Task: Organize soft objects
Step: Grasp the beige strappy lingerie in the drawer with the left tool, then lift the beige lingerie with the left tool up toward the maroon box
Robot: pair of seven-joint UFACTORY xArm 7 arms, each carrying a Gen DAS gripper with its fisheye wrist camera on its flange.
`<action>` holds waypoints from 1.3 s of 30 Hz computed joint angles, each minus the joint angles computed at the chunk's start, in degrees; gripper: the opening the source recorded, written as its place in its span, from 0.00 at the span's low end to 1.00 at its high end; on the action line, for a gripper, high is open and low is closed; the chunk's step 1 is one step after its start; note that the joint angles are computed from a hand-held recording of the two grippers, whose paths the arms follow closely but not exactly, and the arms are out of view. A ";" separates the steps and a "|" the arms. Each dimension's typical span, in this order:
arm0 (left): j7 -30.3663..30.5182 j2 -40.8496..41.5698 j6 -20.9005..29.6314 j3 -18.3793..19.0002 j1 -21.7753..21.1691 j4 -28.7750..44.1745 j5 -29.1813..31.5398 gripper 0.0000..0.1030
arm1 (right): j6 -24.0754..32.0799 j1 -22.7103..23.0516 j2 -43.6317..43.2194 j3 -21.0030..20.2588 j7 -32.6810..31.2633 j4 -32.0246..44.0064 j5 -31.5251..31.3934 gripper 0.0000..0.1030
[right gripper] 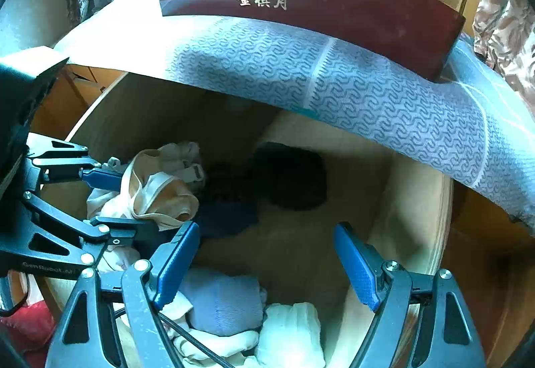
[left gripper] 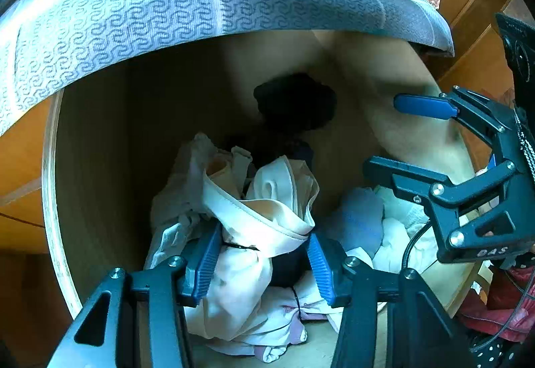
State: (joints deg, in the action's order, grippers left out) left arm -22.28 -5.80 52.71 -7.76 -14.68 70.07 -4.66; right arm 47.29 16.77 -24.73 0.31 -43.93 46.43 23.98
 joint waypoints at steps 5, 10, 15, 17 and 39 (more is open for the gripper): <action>-0.16 0.13 0.93 0.08 0.03 0.25 -0.18 0.49 | -0.19 0.39 -0.61 -0.01 -0.71 -0.38 0.78 0.80; -0.40 1.84 1.32 -0.05 -0.05 1.46 0.47 0.43 | 0.92 0.22 -0.10 -0.53 -0.59 0.41 1.50 0.80; -1.60 2.05 0.46 -0.33 -0.34 1.49 3.08 0.37 | 1.24 -0.08 0.17 -0.38 -0.55 0.73 1.39 0.80; -2.19 1.40 -0.53 -0.31 -0.39 0.78 2.94 0.36 | 1.22 -0.17 0.49 -0.38 -0.45 0.75 1.59 0.80; -7.08 -15.25 -13.84 -0.93 1.02 -13.50 4.59 0.33 | 2.23 -2.49 2.57 0.46 2.06 2.19 0.39 0.81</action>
State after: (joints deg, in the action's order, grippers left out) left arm -29.36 -21.05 38.87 -8.68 -13.66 56.57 -0.07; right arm 49.52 14.28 -22.16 0.77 -41.86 48.62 24.37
